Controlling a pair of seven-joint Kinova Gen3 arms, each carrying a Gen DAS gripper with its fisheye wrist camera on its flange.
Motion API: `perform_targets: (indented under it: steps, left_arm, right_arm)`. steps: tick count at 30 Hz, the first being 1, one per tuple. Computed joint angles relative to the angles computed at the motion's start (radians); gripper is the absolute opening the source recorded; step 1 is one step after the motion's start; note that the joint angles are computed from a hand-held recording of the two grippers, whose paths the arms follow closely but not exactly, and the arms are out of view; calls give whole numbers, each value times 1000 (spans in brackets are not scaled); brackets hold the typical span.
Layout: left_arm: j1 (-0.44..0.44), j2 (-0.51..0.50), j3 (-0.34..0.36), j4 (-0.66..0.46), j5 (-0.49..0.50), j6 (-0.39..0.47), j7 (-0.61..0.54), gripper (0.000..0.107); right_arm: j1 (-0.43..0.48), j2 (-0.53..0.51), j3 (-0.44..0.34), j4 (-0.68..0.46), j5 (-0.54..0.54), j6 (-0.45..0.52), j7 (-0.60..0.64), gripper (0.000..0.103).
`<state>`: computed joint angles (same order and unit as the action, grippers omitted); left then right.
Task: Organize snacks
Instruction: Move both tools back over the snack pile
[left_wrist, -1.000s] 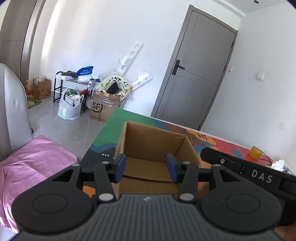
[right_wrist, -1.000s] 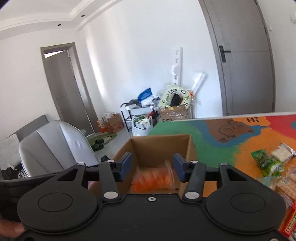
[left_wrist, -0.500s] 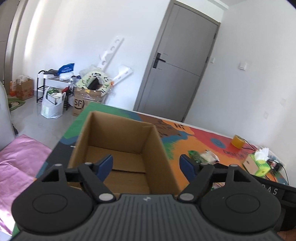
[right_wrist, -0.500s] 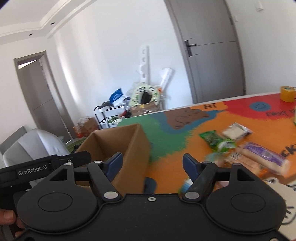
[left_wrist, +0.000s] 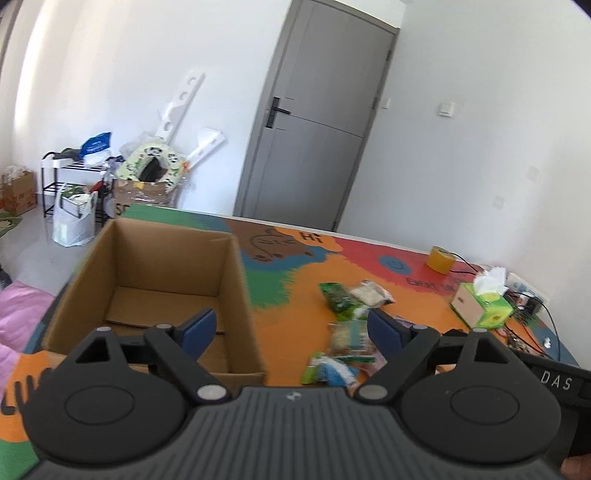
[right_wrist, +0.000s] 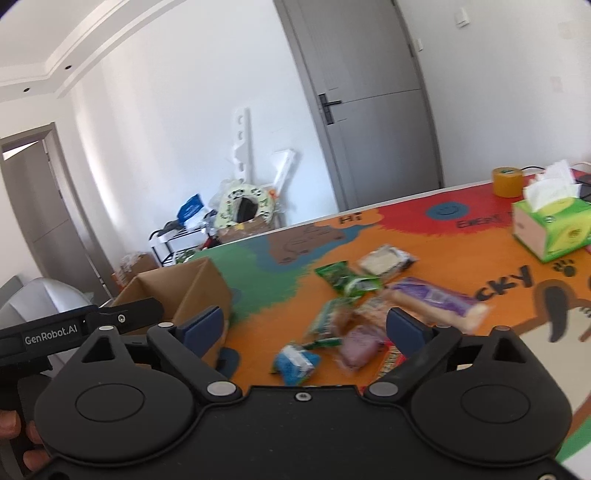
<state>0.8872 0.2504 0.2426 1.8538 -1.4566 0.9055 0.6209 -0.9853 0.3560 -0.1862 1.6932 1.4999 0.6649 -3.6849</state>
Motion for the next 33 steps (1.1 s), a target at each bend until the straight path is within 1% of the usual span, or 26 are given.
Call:
perform_targets:
  steps: [2, 5, 9, 13, 22, 25, 26, 28, 30, 32, 33]
  left_arm:
    - [1, 11, 2, -14, -9, -13, -6, 88]
    - [8, 34, -1, -44, -13, -27, -26, 88]
    - [25, 60, -16, -78, -7, -44, -51, 88]
    - [35, 82, -35, -106, 3, -75, -80, 88]
    - [55, 133, -82, -155, 27, -145, -126, 88]
    - [60, 146, -100, -155, 16, -176, -110, 87]
    - [63, 152, -106, -156, 10, -179, -101, 85]
    - [63, 163, -114, -159, 6, -191, -94, 85]
    - [60, 174, -120, -165, 14, -203, -99, 84]
    - [58, 185, -128, -170, 20, -215, -104, 81]
    - [57, 191, -132, -174, 28, -221, -110, 80]
  right_arm:
    - [1, -11, 1, 16, -9, 14, -2, 96]
    - [8, -29, -2, 51, 2, 28, -43, 98]
    - [33, -55, -17, 103, 30, 26, -113, 98]
    - [58, -66, -35, 135, 46, 33, -145, 98]
    - [116, -63, -52, 182, 68, -2, -225, 98]
    - [132, -53, -53, 187, 70, -29, -236, 91]
    - [137, -48, -52, 187, 68, -38, -237, 86]
    - [148, -39, -50, 186, 69, -62, -242, 80]
    - [157, -31, -47, 186, 71, -82, -247, 74]
    - [166, -20, -44, 182, 68, -102, -247, 70]
    - [170, -15, -41, 180, 67, -112, -248, 65]
